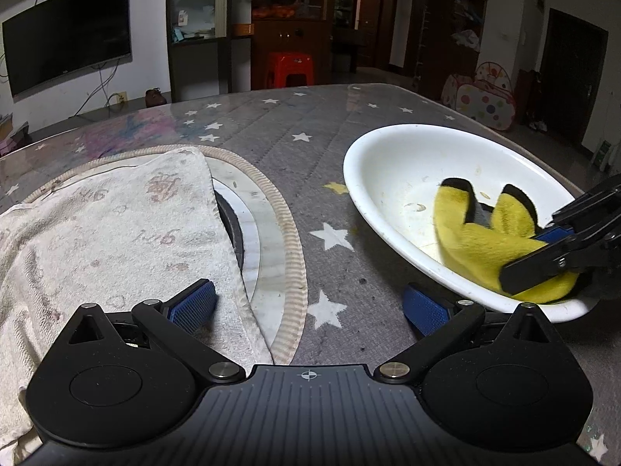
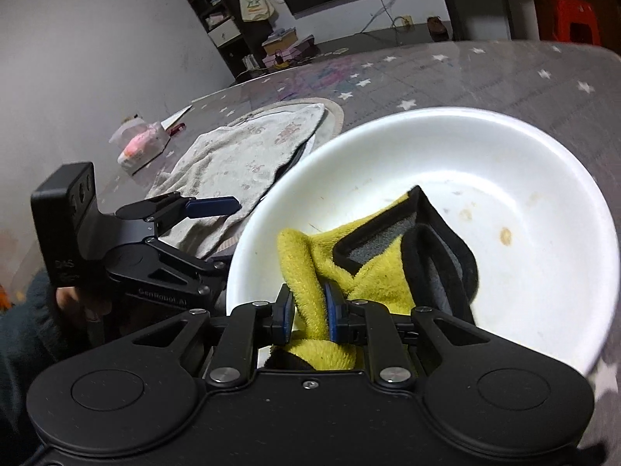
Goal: Clean bowl
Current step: 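Scrub the bowl's inner surface with the yellow cloth in the right tool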
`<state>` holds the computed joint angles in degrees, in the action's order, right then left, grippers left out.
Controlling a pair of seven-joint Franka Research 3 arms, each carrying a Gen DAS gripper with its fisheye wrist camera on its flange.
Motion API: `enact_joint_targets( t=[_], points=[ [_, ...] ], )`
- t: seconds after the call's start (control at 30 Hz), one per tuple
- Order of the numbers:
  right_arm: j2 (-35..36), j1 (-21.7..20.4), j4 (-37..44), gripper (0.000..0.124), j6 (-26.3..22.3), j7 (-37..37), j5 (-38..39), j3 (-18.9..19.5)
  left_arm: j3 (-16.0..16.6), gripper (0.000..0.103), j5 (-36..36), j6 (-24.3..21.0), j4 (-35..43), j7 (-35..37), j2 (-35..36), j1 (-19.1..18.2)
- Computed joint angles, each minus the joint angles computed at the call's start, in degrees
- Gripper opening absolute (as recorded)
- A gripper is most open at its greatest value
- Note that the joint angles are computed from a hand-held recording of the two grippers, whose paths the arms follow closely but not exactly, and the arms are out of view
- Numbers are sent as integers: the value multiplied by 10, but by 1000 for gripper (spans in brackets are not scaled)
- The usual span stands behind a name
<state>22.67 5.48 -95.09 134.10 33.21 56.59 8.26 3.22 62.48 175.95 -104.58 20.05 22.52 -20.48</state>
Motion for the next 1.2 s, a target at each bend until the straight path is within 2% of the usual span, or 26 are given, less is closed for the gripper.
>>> enact_joint_targets(
  t=[0.2,0.37,0.87,1.2],
  points=[
    [-13,-9,-15,19,7,-7,-2,-9,2,103,0,2,-2,1,-1,1],
    [-16,-3,-19,18,38,-24,-20,-11,3,103,2,3,-4,1,-2,1],
    [65,-14,78,19,60,39,-27,7,2,103,-2,4,-2,2,-1,1],
    [112,-1,146,22,78,91,-82,18,4,103,-4,2,0,1,0,-4]
  ],
)
